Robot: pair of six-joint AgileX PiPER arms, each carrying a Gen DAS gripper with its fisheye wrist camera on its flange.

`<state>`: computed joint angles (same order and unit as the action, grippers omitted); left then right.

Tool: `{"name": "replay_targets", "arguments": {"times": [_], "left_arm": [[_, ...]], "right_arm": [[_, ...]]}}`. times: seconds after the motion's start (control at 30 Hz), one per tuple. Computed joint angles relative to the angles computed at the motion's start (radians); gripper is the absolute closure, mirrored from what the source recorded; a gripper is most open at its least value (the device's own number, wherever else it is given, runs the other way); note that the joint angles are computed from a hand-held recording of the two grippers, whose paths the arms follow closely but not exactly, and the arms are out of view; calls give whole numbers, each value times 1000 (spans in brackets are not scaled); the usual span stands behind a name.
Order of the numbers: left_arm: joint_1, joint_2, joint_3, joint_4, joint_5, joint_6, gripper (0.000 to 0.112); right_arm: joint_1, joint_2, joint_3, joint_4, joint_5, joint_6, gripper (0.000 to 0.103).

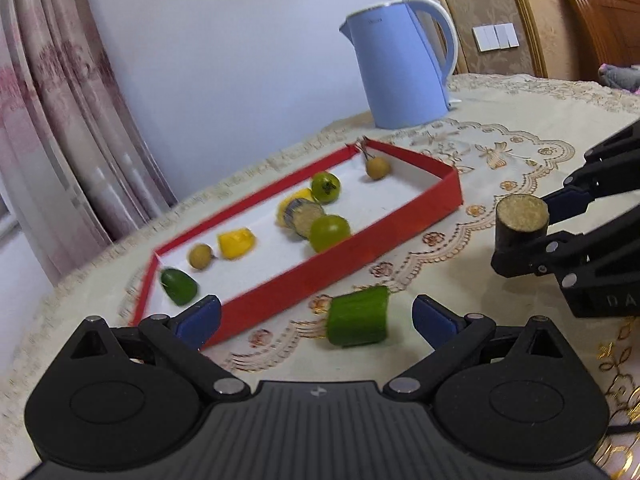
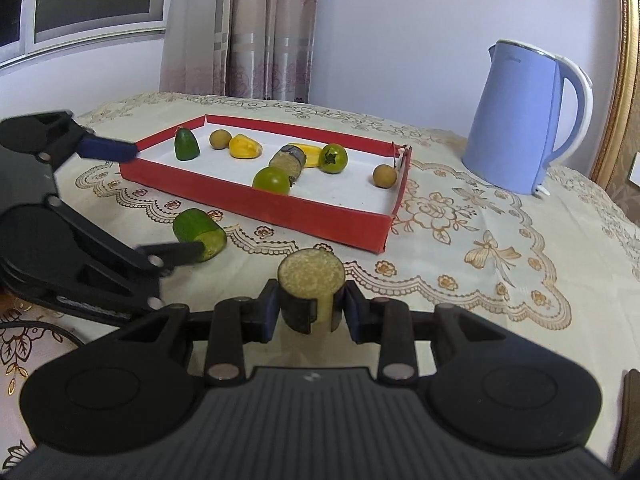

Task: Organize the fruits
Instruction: 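Close the left tool on the green cucumber chunk while the right tool holds the eggplant chunk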

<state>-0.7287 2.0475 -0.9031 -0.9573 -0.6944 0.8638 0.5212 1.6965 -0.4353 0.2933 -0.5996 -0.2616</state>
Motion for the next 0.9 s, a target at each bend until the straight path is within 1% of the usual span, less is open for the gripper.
{"name": "replay_targets", "arguments": {"times": [0.07, 0.17, 0.3, 0.33, 0.4, 0.63, 0.9], "left_arm": [[20, -2, -14, 12, 50, -29, 10], [38, 1, -39, -18, 84, -40, 10], [74, -16, -41, 23, 151, -116, 11], [75, -15, -44, 19, 152, -117, 15], [73, -15, -46, 6, 157, -105, 17], [57, -5, -63, -29, 154, -62, 17], [47, 20, -112, -158, 167, 51, 17]], "right_arm": [[-3, -4, 4, -5, -1, 6, 72], [-11, -7, 13, -20, -8, 22, 72], [-17, -6, 16, -28, -12, 31, 72], [-18, -5, 18, -32, -14, 34, 72], [-18, -2, 17, -33, -16, 35, 72], [-14, -6, 24, -27, -24, 34, 72], [-13, -16, 29, -20, -23, 32, 72]]}}
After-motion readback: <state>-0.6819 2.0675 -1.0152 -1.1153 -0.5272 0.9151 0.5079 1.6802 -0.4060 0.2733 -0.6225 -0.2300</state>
